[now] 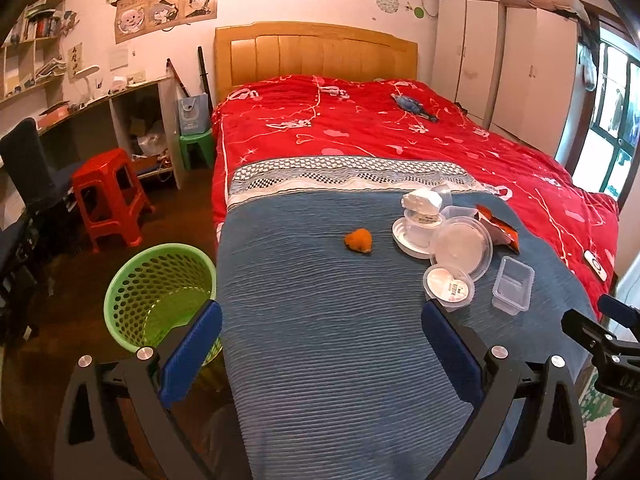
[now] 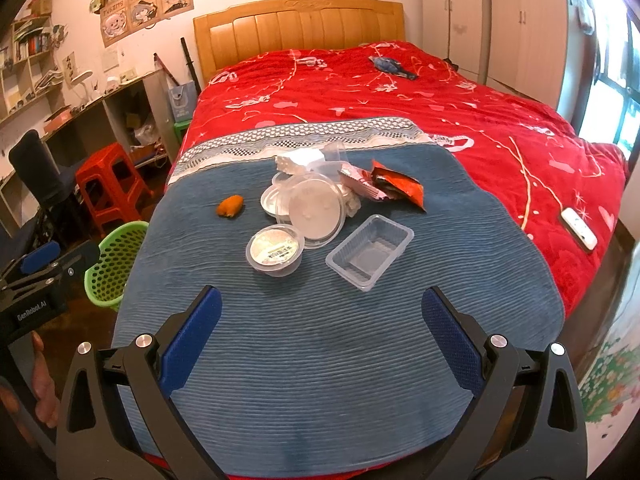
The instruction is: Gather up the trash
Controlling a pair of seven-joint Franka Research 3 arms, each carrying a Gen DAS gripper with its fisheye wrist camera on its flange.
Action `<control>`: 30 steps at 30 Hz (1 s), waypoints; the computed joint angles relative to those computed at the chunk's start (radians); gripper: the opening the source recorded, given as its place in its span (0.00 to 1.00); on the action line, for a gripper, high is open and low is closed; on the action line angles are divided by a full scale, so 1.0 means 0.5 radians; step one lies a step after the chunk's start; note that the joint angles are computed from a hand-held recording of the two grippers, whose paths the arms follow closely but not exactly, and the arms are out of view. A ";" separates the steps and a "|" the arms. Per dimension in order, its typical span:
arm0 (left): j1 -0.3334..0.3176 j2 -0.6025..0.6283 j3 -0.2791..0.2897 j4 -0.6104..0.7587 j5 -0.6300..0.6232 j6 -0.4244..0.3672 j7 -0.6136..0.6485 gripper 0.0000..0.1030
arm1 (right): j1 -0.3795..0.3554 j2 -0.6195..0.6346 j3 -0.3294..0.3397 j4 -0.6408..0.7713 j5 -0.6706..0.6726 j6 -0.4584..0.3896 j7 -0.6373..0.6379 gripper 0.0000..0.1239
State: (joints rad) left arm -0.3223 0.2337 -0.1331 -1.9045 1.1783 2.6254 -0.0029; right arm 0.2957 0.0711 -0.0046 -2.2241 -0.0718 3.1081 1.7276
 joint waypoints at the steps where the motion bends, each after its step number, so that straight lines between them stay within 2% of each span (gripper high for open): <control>1: 0.001 -0.001 0.001 -0.002 0.000 0.002 -0.005 0.94 | -0.001 -0.001 0.001 0.001 0.004 -0.004 -0.001 0.79; 30: 0.015 -0.027 -0.007 -0.014 0.011 -0.051 -0.089 0.94 | 0.024 0.016 -0.015 0.003 0.015 0.018 -0.001 0.79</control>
